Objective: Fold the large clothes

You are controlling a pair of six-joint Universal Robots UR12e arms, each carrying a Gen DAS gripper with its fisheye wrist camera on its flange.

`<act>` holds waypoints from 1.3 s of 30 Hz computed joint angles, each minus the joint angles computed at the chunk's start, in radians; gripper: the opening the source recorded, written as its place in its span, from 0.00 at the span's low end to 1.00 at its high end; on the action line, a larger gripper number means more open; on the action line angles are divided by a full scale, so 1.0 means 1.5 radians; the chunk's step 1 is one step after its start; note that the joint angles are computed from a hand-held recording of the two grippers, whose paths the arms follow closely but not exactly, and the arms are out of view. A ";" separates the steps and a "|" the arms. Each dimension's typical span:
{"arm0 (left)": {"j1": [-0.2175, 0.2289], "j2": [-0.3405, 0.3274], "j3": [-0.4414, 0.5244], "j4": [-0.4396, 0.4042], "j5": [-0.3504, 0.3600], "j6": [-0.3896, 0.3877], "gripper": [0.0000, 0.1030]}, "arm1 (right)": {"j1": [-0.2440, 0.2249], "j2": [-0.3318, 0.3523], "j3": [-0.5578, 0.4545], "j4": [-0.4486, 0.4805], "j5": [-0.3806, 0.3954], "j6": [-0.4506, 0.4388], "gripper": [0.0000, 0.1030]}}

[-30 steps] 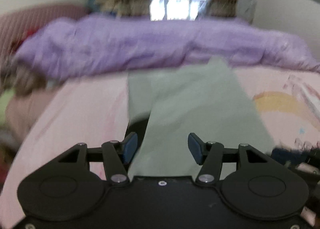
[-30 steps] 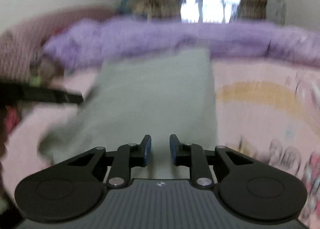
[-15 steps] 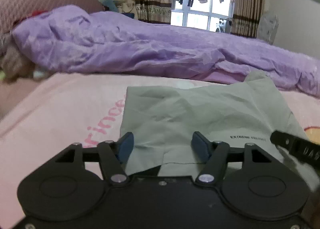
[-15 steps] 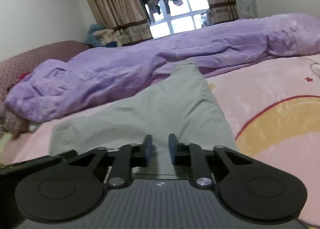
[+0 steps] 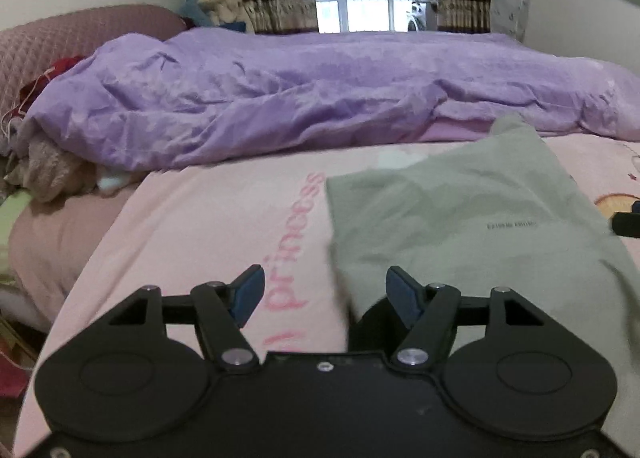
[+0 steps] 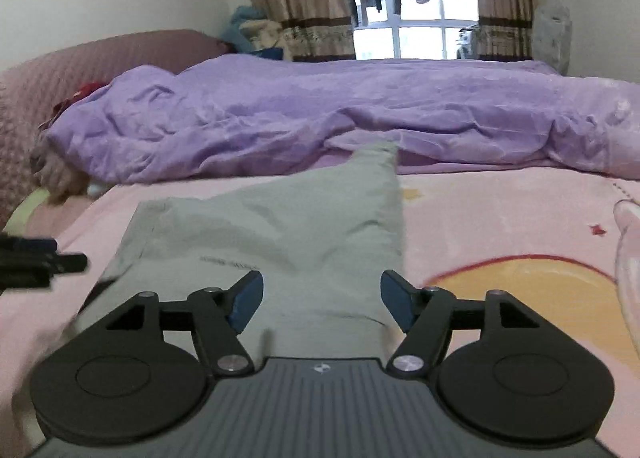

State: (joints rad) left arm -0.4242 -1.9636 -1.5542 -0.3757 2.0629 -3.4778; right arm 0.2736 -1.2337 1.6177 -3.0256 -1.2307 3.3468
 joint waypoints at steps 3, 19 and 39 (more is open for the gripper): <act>0.023 0.039 -0.049 0.018 -0.124 -0.013 0.67 | -0.041 -0.022 0.028 0.052 0.114 -0.016 0.79; 0.024 0.044 -0.093 0.011 -0.241 -0.136 0.74 | -0.061 -0.044 0.108 -0.033 0.139 0.078 0.53; 0.032 0.017 -0.037 -0.043 -0.223 -0.122 0.81 | -0.085 0.004 0.052 0.066 0.279 0.076 0.85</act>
State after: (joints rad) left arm -0.3768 -1.9381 -1.6102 -0.4406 1.7277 -3.6613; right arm 0.1461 -1.2281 1.6950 -2.9262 -0.8127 3.4615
